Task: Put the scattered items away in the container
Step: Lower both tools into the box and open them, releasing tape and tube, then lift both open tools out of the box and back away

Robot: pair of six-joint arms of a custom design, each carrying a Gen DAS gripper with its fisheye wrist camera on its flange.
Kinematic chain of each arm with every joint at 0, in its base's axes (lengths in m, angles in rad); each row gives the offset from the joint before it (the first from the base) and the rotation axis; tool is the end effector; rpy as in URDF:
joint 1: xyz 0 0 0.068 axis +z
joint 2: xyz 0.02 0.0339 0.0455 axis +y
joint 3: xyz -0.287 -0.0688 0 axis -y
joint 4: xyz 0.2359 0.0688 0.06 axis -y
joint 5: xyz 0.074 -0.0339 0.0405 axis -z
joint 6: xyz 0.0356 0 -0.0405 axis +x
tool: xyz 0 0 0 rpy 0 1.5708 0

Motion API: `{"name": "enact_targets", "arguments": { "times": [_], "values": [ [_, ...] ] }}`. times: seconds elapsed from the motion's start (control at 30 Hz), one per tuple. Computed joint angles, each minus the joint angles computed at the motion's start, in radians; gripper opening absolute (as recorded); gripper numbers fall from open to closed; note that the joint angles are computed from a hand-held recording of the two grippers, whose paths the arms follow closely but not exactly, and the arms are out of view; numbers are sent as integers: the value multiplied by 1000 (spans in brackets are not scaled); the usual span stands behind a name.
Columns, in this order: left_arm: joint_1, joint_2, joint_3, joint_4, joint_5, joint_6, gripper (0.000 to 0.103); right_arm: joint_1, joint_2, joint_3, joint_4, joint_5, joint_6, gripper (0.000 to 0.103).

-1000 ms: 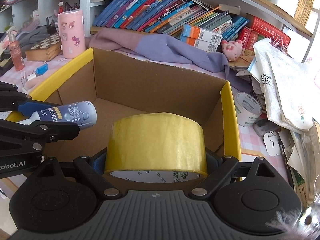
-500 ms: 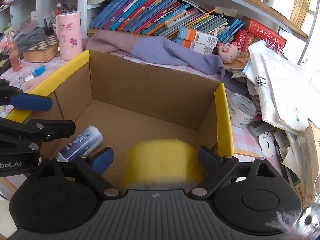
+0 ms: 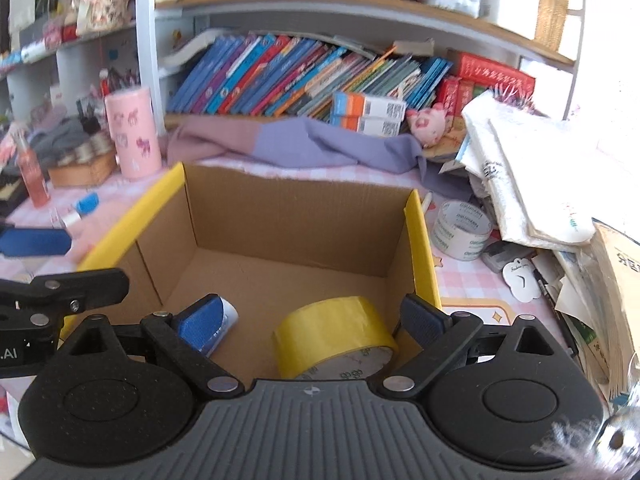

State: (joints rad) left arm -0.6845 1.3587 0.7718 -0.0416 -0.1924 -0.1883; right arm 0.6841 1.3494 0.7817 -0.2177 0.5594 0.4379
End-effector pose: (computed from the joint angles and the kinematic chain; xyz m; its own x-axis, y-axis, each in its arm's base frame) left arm 0.2192 -0.1701 0.2493 -0.5412 0.2045 -0.8157 0.4067 0.9127 -0.0410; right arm 0.2148 0.1508 0.2436 -0.6001 -0.0256 -0.7995 0.0106 0.9991 -0.0400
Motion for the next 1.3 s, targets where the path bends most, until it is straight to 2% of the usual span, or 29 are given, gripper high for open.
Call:
{"name": "enact_targets", "arguments": {
  "times": [0.23,0.6,0.9,1.1,1.3],
  "values": [
    [17,-97,-71,-2,5,3,74,119,-36,3,-61,145,119,96],
    [61,-226,-148,-76,60,66,76,319,20,71,-292,304,450,96],
    [139,-380,-223,-173,150,104,78,476,129,178,-547,348,766,96],
    [210,-504,-254,-275,217,147,80,586,219,270,-715,359,972,96],
    [311,-627,-280,-399,298,212,81,678,312,354,-827,341,1131,96]
  ]
}}
